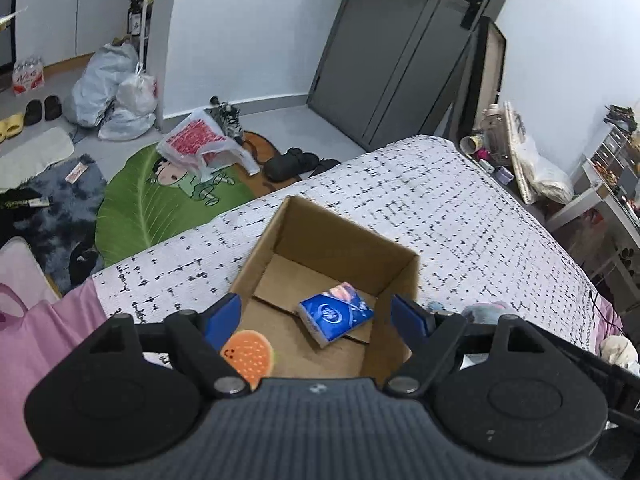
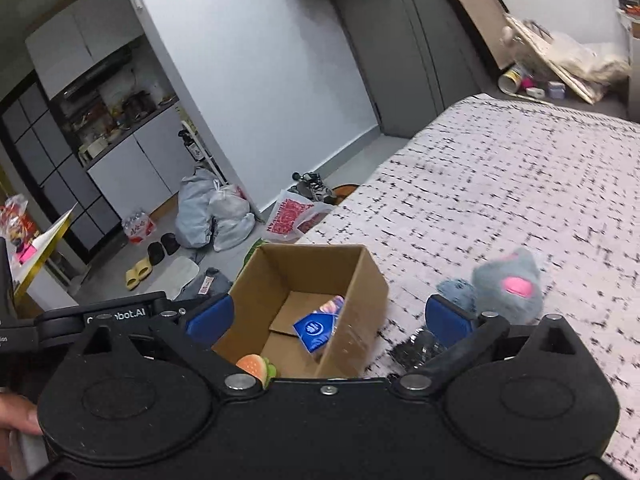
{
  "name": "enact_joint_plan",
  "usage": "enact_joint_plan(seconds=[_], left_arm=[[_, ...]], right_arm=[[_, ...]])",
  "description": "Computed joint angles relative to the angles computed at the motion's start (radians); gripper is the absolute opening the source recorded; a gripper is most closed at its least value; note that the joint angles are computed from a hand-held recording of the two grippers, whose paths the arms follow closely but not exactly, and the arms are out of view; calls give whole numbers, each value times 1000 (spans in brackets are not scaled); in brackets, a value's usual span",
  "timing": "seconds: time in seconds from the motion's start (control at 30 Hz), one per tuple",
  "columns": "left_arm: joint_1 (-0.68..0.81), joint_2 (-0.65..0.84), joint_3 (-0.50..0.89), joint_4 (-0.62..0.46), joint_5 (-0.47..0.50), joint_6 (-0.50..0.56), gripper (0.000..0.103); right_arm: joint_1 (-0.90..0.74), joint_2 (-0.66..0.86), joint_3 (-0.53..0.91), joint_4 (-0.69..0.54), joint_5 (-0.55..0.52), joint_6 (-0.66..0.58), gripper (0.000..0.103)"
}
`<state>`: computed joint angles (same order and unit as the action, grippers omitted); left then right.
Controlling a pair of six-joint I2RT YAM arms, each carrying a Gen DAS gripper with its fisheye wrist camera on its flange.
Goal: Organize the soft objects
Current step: 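Open the left tool to drop the burger while the right tool drops the tissue pack into the box, then move both tools back toward the remaining soft items beside the box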
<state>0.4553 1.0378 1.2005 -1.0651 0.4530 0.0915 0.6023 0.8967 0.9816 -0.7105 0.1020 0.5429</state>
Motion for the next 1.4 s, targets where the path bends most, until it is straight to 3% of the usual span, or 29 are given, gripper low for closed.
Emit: enact_joint_plan(seconds=[0.5,1.1,1.4], left_arm=[[-244,-98,-28,-28,-129,-215,81],[-811,-155,-103,-1,-512,-599,80],[-976,-120,-165,47,-584,-717,77]], right_arm=[[-328,-115,-29,-144,-252,-34,103],[-754,-149,-82,-193,-559,-82,103],[-883,-118,-120,-184,-666,-112,98]])
